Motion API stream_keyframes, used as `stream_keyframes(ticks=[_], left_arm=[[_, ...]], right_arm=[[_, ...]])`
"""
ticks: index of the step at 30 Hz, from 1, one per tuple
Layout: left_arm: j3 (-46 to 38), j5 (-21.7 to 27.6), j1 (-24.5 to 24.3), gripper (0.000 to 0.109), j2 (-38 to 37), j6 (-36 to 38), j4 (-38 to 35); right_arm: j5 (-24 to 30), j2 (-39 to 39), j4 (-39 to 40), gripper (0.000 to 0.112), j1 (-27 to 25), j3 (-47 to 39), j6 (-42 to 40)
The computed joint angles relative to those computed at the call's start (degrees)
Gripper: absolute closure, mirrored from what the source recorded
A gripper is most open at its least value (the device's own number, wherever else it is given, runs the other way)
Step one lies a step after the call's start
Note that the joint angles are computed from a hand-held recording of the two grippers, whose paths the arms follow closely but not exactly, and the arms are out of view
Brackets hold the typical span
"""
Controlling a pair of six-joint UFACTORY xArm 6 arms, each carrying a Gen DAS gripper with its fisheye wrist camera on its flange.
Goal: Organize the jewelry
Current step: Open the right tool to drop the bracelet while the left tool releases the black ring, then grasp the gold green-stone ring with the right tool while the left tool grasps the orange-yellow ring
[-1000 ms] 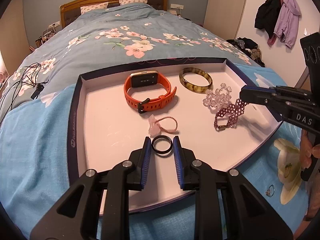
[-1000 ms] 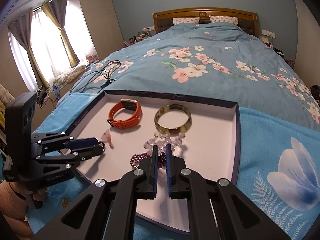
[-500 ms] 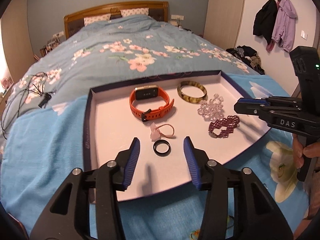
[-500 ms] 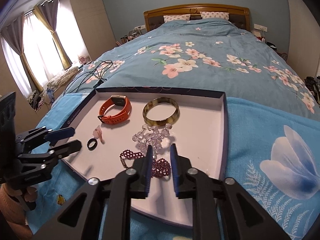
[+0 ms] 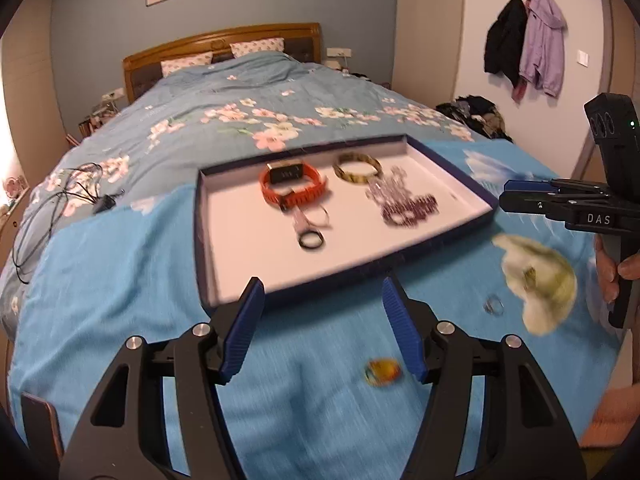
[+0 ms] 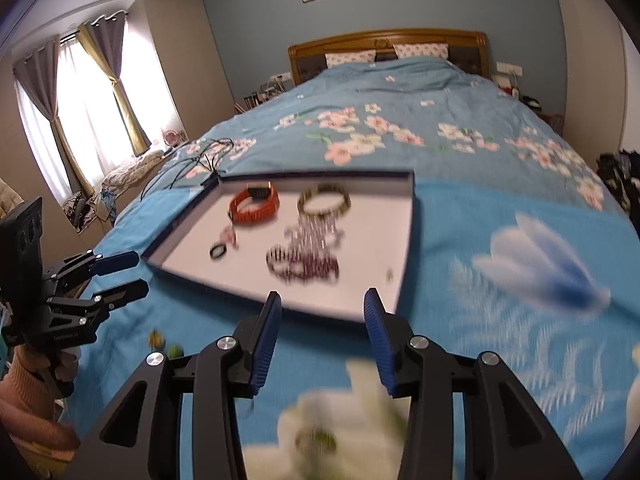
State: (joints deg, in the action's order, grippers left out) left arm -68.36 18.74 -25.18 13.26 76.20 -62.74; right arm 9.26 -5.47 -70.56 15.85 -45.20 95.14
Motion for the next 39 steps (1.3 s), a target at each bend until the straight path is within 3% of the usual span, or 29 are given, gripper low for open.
stream_keyframes(ticks=[9, 23, 29, 39], left_arm=[[6.5, 0.4, 0.1, 0.048, -3.8, 2.1, -1.0], [9.1, 0.4, -0.5, 0.048, -5.7, 1.3, 0.6], [8.7, 1.7, -0.5, 0.05, -5.2, -0.9, 3.5], [5.0, 6.0, 0.1, 0.069, -1.6, -10.3, 12.8]], right_arm=[[5.1, -3.0, 6.0, 0.072, 5.5, 6.0, -2.5], [8.1, -1.6, 6.0, 0.073, 8.8, 5.7, 0.7], [9.3, -1.5, 6.2, 0.084, 9.0, 5.6, 0.5], [8.6, -1.7, 5.7, 0.103, 8.2, 6.0, 0.9]])
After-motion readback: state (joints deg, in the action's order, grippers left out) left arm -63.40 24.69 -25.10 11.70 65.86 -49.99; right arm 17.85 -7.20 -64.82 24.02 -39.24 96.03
